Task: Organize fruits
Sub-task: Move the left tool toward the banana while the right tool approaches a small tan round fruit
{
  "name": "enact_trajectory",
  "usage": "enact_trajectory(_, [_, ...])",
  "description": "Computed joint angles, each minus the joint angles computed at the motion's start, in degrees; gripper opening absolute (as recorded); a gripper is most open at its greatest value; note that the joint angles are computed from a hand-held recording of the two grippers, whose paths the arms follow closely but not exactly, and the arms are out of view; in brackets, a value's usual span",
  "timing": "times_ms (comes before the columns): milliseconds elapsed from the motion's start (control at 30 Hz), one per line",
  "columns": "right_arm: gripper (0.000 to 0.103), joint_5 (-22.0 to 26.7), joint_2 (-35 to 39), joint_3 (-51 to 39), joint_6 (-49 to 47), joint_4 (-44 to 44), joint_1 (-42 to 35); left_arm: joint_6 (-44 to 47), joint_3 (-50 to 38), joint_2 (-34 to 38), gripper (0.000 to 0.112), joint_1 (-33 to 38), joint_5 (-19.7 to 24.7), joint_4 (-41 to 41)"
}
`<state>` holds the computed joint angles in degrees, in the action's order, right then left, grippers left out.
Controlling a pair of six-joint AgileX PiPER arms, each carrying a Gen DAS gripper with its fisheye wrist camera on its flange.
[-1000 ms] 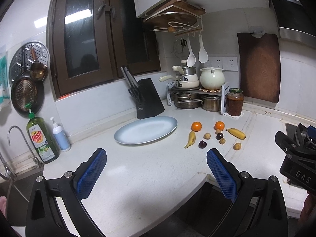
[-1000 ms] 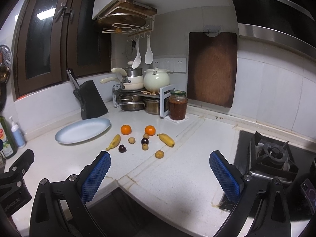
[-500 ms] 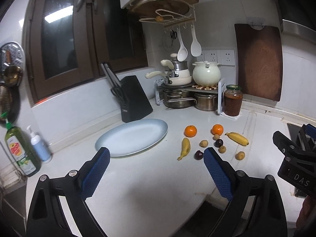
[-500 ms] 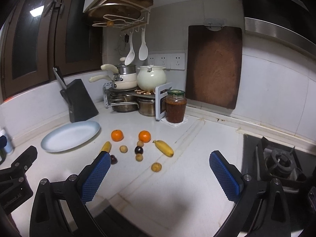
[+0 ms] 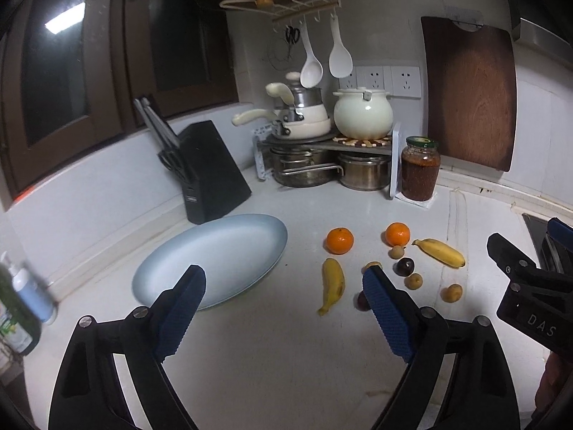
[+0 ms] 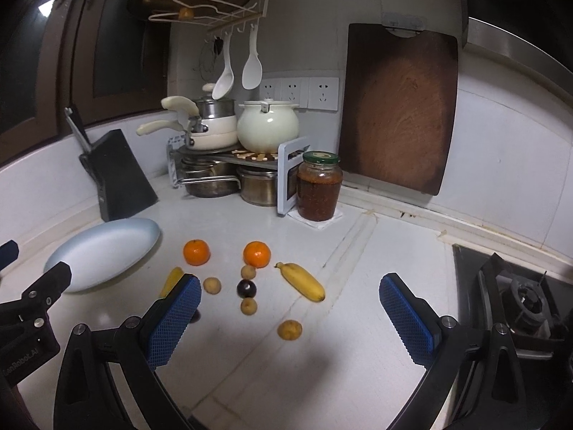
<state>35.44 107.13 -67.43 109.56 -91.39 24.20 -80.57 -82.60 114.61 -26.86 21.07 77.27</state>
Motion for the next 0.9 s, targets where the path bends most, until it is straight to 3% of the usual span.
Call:
enact_trajectory(167, [0.101, 1.7, 4.6, -5.7, -3.5, 4.5, -0.3, 16.5, -7.3, 5.8, 0.084, 3.0, -3.7, -14.6])
enact_trajectory(333, [0.101, 2.1, 8.2, -9.5, -7.0, 9.1, -0.9, 34.2, -14.0, 10.9, 0.084, 4.1, -3.2, -31.8])
enact_trajectory(533, [0.100, 0.9, 11.2, -12.5, -10.6, 12.5, -2.4, 41.7, -20.2, 15.5, 0.082, 4.1, -0.1, -39.4])
enact_trajectory(900, [0.097, -2.9, 14.8, -16.2, -16.1, 17.1, -5.6, 48.3, -31.2, 22.5, 0.082, 3.3, 5.9, -45.6])
